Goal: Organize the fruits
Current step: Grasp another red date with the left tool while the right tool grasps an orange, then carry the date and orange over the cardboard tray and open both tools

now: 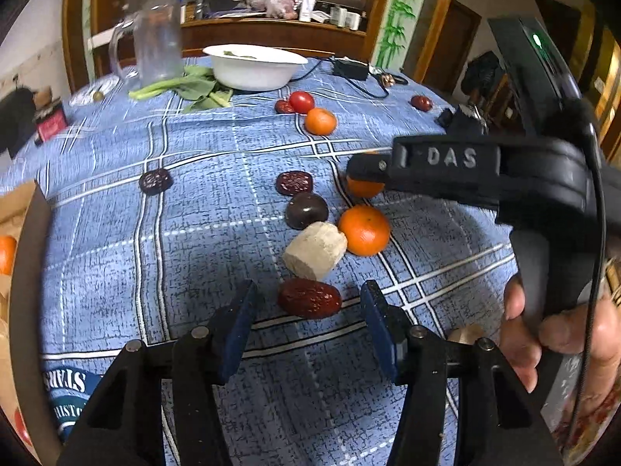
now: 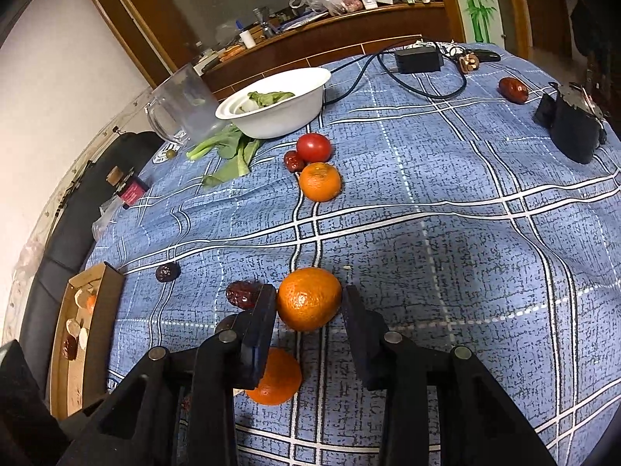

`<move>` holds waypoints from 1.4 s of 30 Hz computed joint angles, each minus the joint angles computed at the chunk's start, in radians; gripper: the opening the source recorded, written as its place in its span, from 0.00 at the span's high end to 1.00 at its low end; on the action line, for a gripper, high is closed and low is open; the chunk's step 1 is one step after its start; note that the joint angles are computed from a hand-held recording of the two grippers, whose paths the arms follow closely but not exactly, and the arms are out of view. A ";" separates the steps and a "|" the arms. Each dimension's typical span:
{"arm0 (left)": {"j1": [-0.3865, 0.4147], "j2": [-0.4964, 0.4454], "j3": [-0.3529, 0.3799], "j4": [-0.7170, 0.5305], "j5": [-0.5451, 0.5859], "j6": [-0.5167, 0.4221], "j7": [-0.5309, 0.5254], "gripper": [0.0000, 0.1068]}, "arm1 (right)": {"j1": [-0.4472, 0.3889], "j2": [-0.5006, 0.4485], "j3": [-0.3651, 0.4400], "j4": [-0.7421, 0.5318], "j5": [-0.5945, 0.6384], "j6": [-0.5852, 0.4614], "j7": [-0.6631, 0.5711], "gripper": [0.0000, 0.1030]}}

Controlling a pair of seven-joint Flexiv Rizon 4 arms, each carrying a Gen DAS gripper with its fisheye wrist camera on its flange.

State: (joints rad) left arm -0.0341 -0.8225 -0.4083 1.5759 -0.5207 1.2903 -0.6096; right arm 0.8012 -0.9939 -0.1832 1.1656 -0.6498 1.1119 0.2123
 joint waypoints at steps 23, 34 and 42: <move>0.112 0.031 -0.135 0.094 -0.154 0.014 0.107 0.71 | 0.087 0.171 -0.023 0.211 -0.184 -0.084 0.211 0.64; 0.417 0.190 -0.458 0.397 -0.387 0.154 0.308 0.70 | 0.102 0.172 0.057 0.169 -0.282 -0.112 0.232 0.63; 0.748 0.170 -0.793 0.553 -0.485 0.358 0.406 0.70 | 0.147 0.028 0.073 -0.089 -0.207 -0.147 0.060 0.63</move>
